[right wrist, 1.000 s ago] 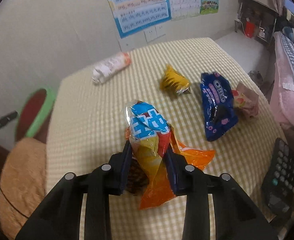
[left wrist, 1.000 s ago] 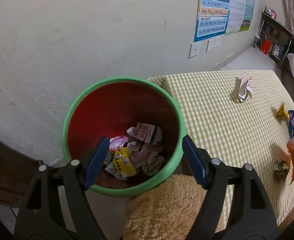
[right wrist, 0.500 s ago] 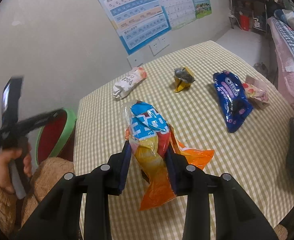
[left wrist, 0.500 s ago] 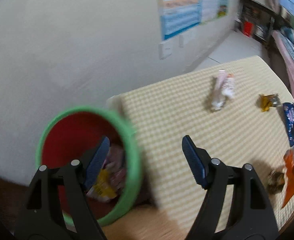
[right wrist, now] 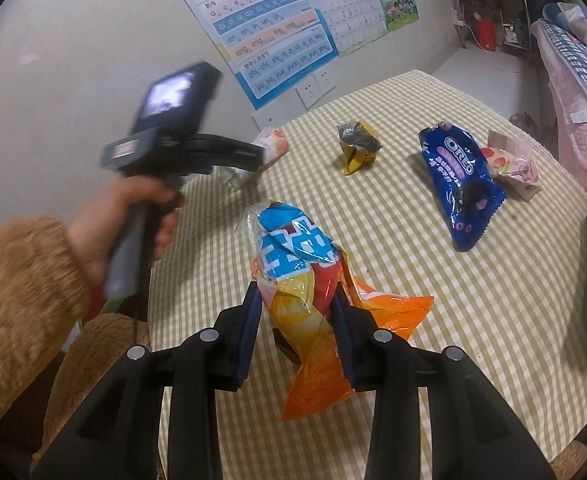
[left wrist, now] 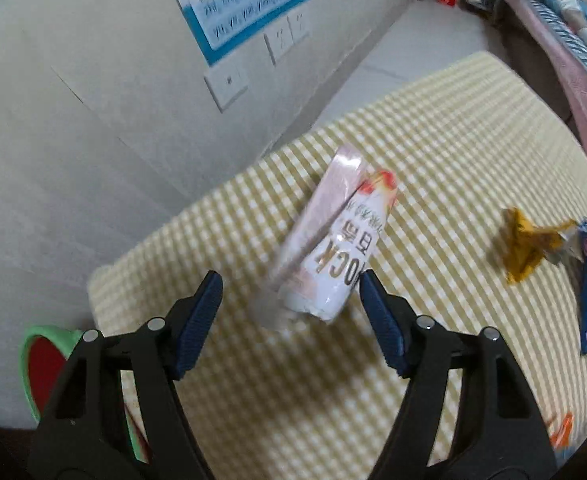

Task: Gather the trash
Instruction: 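Lift the chip bag with the right gripper while the left grasps the white ROCK wrapper, then drop the ROCK wrapper into the bin with the left gripper while the right holds the chip bag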

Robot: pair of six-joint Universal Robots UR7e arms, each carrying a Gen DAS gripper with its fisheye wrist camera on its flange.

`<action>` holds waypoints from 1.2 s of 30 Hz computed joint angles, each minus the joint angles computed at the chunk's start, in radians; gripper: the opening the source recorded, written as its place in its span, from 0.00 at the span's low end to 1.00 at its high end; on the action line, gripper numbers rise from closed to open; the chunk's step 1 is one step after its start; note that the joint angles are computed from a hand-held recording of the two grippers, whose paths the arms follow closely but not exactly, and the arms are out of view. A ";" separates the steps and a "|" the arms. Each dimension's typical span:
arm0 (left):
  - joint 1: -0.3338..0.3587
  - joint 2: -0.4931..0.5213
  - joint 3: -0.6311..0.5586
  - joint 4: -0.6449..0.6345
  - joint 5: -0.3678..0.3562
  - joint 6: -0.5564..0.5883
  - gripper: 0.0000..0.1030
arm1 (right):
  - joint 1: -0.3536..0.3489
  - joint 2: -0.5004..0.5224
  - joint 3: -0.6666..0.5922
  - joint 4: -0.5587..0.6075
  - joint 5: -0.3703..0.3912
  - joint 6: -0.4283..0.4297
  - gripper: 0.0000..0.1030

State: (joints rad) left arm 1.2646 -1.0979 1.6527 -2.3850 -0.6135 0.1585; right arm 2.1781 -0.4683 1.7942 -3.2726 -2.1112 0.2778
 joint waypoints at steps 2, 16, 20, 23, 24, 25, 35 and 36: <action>0.009 0.015 -0.019 0.035 -0.007 -0.033 0.54 | -0.003 -0.002 0.009 -0.013 0.010 -0.003 0.34; -0.052 -0.351 0.240 -0.023 -0.099 -0.074 0.19 | 0.006 0.003 -0.005 -0.041 -0.014 0.007 0.33; -0.090 -0.552 0.366 0.009 -0.112 -0.110 0.19 | 0.027 0.005 -0.025 -0.022 -0.030 0.030 0.33; -0.110 -0.679 0.420 0.093 -0.130 -0.174 0.19 | 0.051 0.017 -0.054 -0.006 -0.040 0.040 0.33; -0.108 -0.707 0.430 0.114 -0.123 -0.180 0.19 | 0.057 0.023 -0.070 0.006 -0.033 0.045 0.33; -0.109 -0.729 0.438 0.133 -0.117 -0.190 0.19 | 0.066 0.029 -0.083 0.018 -0.026 0.049 0.33; -0.055 -0.788 0.440 0.010 -0.050 -0.052 0.19 | 0.099 0.125 -0.279 0.133 0.058 0.072 0.33; -0.049 -0.787 0.433 0.005 -0.056 -0.053 0.19 | 0.107 0.131 -0.295 0.150 0.048 0.061 0.33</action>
State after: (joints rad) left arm 1.2154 -1.8851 2.0859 -2.3805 -0.6692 0.1054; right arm 2.2853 -0.3370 1.4996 -3.1224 -2.0636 0.3386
